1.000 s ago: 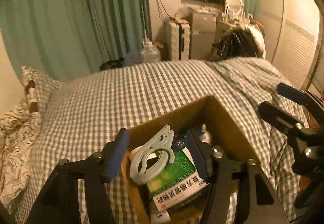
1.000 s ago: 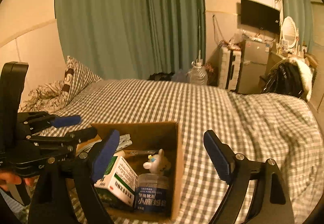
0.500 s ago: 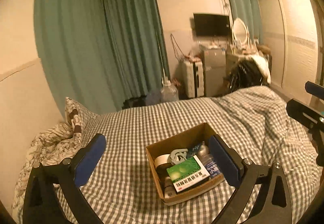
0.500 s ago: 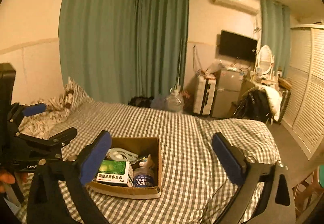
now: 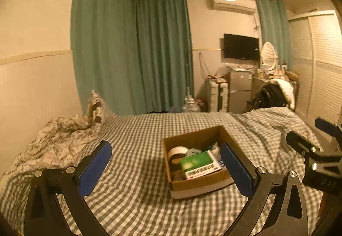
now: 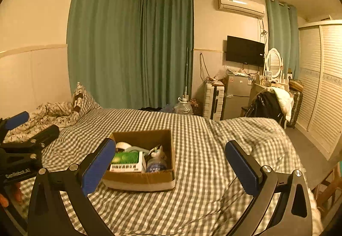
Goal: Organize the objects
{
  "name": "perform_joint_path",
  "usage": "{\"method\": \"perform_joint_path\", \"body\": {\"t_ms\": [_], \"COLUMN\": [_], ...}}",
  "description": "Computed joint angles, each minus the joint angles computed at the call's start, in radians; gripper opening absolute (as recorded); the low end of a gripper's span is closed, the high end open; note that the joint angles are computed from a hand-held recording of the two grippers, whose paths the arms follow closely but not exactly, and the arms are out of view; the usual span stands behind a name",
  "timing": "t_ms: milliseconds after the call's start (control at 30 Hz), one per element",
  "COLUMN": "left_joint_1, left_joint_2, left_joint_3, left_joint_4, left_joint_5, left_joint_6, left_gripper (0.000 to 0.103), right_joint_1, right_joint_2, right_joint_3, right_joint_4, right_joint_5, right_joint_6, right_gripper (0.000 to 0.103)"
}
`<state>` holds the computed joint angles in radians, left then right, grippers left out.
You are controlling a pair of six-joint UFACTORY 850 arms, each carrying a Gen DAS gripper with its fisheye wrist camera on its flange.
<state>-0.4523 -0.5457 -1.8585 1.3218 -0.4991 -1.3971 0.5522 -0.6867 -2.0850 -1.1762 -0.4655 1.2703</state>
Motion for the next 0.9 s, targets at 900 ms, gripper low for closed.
{"method": "perform_joint_path", "body": {"t_ms": [900], "left_joint_1": [-0.002], "left_joint_2": [-0.019], "left_joint_3": [0.044], "left_joint_4": [-0.042], "left_joint_5": [0.033], "left_joint_6": [0.031], "left_gripper": [0.103], "right_joint_1": [-0.025], "right_joint_2": [-0.01], "right_joint_3": [0.079], "right_joint_4": [-0.058], "right_joint_5": [0.01], "right_joint_6": [0.134], "right_gripper": [0.103]}}
